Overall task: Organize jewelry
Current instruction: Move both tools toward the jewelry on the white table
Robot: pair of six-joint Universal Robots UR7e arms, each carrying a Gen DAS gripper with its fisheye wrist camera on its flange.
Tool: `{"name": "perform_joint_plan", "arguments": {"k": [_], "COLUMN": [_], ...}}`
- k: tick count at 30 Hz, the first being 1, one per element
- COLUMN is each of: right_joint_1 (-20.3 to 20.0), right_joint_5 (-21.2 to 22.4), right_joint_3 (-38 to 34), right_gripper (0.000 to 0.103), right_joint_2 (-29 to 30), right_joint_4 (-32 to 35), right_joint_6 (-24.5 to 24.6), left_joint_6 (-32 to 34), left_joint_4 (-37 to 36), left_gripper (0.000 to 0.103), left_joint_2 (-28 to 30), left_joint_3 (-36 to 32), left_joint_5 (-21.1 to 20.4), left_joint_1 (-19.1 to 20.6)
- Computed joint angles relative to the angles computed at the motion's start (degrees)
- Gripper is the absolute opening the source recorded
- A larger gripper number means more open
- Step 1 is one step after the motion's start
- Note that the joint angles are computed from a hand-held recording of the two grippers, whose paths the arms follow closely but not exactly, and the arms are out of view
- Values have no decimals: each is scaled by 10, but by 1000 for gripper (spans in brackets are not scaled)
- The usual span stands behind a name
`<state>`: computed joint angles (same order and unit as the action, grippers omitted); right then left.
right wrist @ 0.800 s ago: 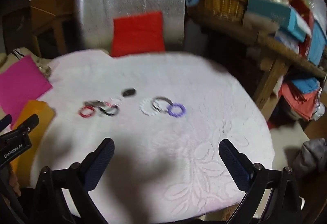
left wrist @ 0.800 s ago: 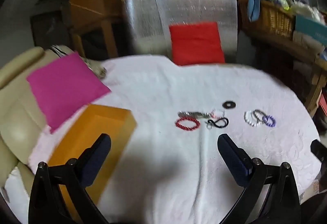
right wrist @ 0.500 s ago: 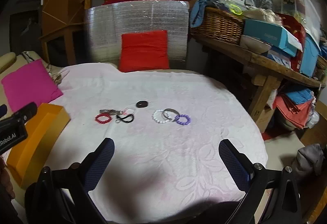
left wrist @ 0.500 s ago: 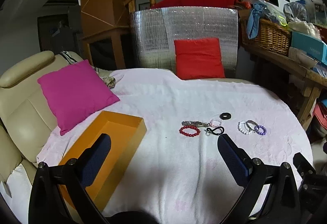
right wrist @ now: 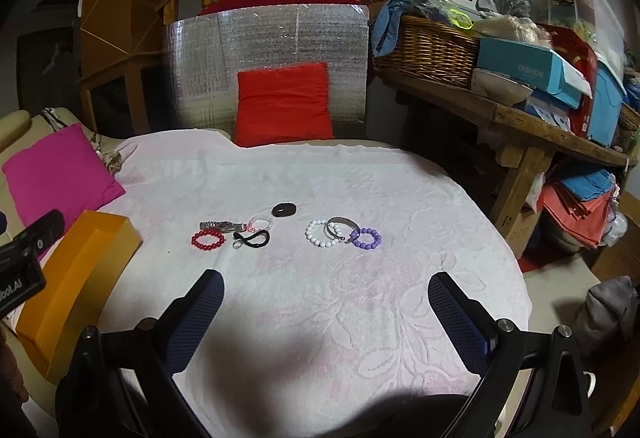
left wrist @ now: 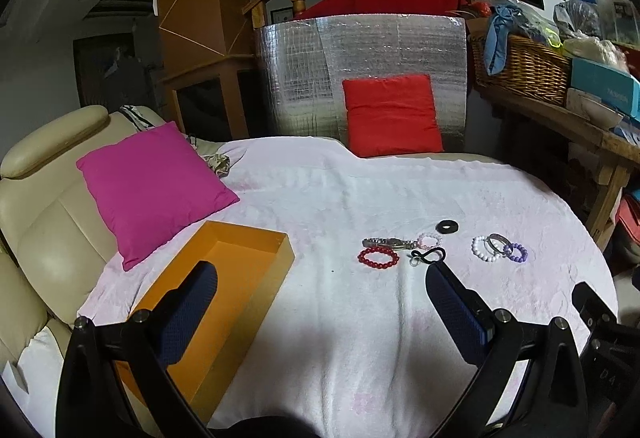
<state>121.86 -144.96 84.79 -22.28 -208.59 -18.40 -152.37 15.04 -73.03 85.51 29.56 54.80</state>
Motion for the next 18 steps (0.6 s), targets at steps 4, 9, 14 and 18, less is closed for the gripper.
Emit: {"name": "perform_joint_plan", "arguments": {"k": [4, 9, 14, 18], "right_joint_1": [0, -2, 0, 1], "right_joint_5": [-2, 4, 9, 9], "right_joint_3": [-10, -16, -18, -20], "right_gripper": [103, 103, 103, 103], "right_joint_2": [6, 8, 11, 12], "right_joint_4": [-9, -7, -16, -12], "right_joint_6": [-15, -11, -17, -18], "left_joint_6": [-5, -18, -16, -3], "left_joint_4": [-1, 2, -2, -6], "left_gripper": [103, 103, 103, 103], "left_joint_2": [-4, -9, -14, -13], "left_joint_3": [0, 0, 3, 2], "left_joint_5": [7, 11, 7, -1], "left_joint_1": [2, 4, 3, 0]}}
